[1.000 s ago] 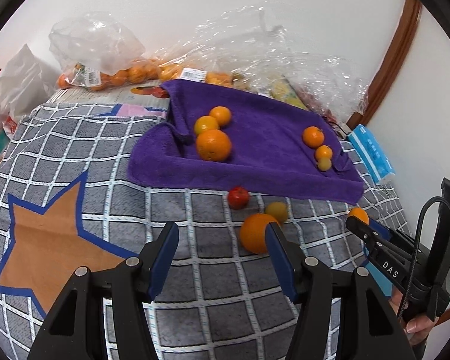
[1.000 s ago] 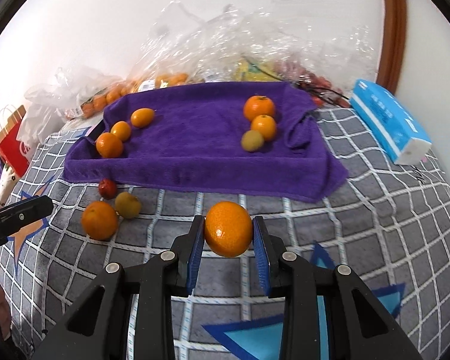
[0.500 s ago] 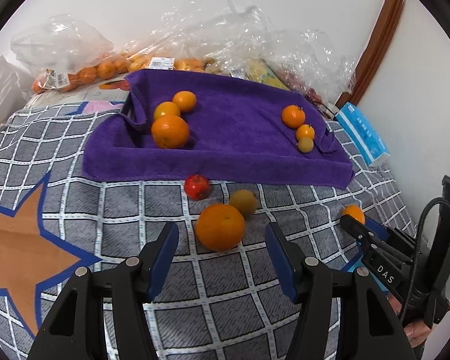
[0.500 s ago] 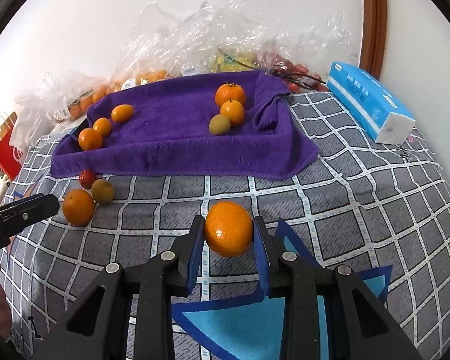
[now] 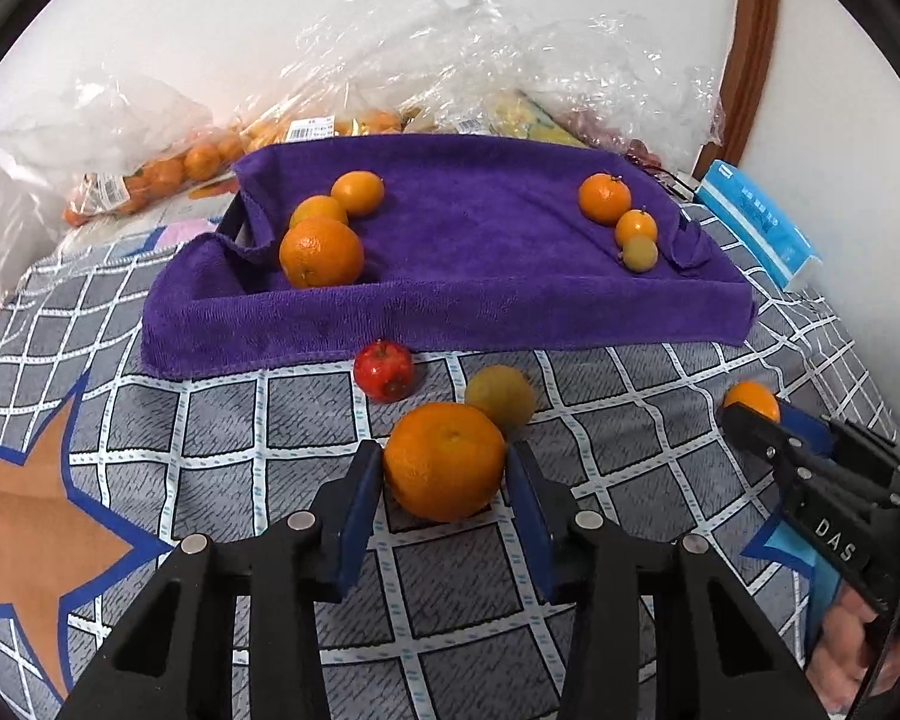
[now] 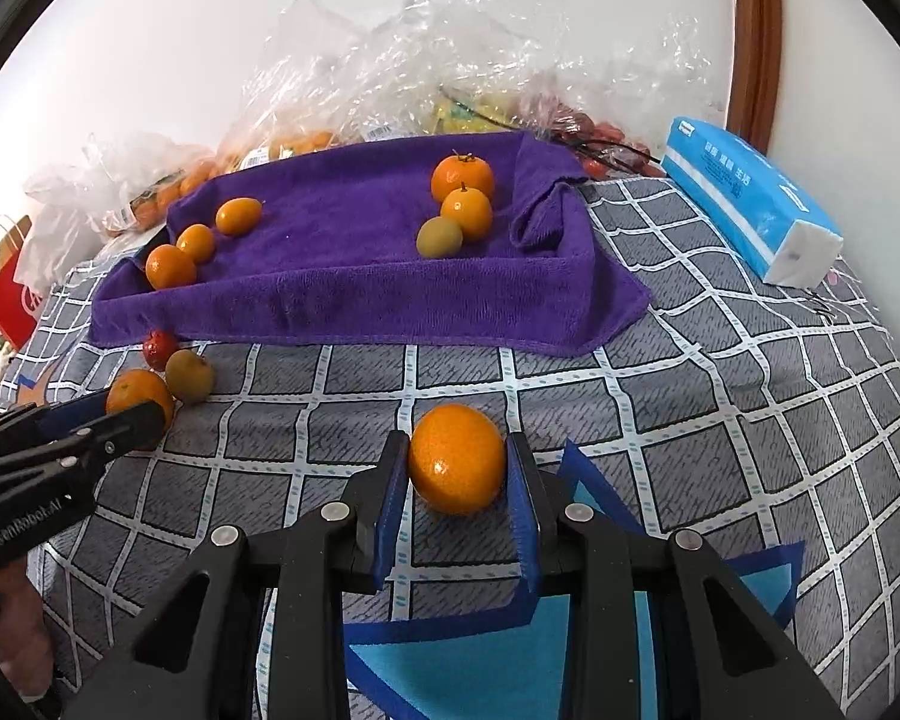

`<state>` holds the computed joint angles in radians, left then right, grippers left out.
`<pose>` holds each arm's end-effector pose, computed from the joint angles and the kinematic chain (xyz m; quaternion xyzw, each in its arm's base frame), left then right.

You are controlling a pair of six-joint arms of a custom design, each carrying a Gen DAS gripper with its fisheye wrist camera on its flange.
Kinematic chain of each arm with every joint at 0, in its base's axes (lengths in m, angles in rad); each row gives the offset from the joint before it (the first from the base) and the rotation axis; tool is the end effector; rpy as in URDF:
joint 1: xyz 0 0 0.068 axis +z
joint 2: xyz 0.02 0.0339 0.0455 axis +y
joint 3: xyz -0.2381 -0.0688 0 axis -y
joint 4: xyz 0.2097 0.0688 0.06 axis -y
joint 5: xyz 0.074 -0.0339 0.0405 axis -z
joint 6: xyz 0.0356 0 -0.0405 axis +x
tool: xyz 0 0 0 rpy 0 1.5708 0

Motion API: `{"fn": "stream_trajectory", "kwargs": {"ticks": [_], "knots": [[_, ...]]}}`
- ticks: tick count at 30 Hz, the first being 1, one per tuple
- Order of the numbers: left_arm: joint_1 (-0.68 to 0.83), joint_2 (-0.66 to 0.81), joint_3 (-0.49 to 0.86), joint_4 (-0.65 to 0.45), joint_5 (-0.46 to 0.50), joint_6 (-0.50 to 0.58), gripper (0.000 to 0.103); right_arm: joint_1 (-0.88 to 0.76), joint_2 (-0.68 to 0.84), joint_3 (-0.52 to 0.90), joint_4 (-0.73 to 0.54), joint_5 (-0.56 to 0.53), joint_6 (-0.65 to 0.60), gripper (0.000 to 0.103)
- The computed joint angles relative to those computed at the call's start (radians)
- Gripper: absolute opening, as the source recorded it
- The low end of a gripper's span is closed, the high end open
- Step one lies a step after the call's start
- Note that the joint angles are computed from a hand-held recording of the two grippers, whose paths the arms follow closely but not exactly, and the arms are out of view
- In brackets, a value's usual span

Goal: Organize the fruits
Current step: 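Lift the orange with the right tool while the left tool lowers onto a large orange, then close the left tool on the large orange and lift it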

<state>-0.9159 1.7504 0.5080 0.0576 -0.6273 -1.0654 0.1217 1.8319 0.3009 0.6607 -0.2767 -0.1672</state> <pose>0.1540 -0.1663 0.0734 -0.1287 0.9265 0.0134 0.3533 0.2167 0.0363 0.0536 -0.1807 0.9138 0.1218 0.3427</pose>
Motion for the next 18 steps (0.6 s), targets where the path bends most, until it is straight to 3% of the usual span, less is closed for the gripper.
{"fn": "stream_trajectory", "kwargs": {"ticks": [12,18], "knots": [[0.032,-0.022,-0.139,0.238,0.045,0.000,0.040,-0.026,0.002,-0.006,0.013,-0.021,0.014,0.032],[0.036,-0.029,-0.165,0.284,0.057,-0.001,0.040,-0.034,-0.001,-0.004,0.000,-0.032,0.010,0.032]]}}
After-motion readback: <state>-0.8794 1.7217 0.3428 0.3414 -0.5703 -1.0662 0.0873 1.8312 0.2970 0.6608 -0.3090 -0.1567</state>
